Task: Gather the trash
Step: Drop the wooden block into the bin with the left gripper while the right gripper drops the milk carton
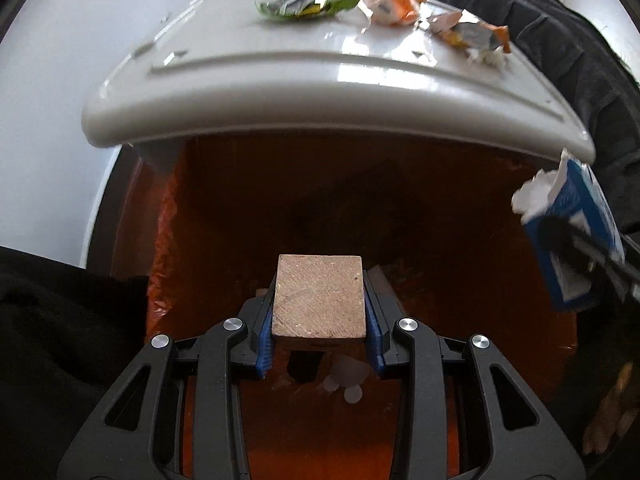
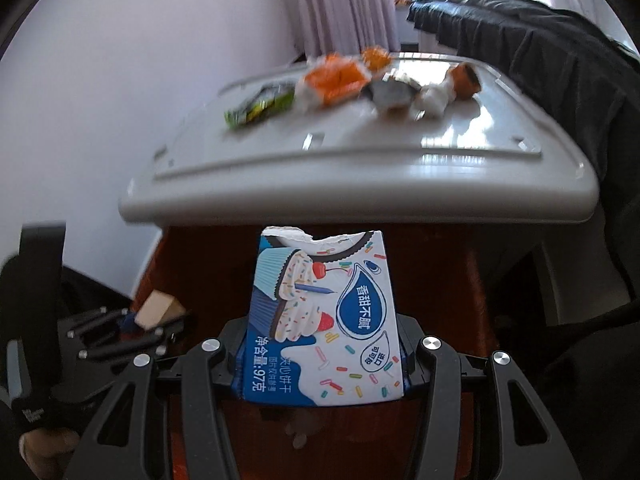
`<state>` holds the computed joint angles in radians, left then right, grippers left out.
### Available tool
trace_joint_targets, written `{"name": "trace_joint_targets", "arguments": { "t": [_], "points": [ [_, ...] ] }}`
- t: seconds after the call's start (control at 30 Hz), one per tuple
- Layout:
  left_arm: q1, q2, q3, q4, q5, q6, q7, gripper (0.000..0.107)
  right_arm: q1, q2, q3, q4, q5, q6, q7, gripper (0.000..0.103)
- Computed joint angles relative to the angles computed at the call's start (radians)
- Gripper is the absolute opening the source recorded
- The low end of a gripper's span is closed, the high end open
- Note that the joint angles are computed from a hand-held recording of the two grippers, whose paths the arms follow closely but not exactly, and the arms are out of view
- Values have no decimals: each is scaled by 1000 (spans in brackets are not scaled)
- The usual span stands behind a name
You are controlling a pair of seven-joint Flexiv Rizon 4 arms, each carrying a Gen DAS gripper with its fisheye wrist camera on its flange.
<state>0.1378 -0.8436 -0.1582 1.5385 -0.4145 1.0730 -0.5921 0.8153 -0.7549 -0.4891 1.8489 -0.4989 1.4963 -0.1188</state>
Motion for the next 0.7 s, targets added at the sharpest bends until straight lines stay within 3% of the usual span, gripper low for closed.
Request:
{"name": "trace_joint_targets", "arguments": {
  "t": [0.27,0.5,0.57,0.6,0.63,0.7],
  "points": [
    [-21,-24,19,-12,42,21,-20,34,-109,-10,140,-69,-29,-109,-39,52],
    [-11,-18,8,5,42,39,-8,34,-128,-3,149,-56,-69,-97,16,52],
    [-7,-15,2,6,38,24,-5,35,-130,-1,152,-55,-76,-102,24,59],
    [-6,-16,0,2,34,20,-6,39,-132,0,153,-56,-79,-109,29,65],
    [-6,-14,-2,5,31,25,-5,56,-109,5,123,-46,-93,-115,58,73],
    [13,-1,-37,43,9,100,25,80,-77,12,71,-19,-122,-88,114,72]
  ]
}}
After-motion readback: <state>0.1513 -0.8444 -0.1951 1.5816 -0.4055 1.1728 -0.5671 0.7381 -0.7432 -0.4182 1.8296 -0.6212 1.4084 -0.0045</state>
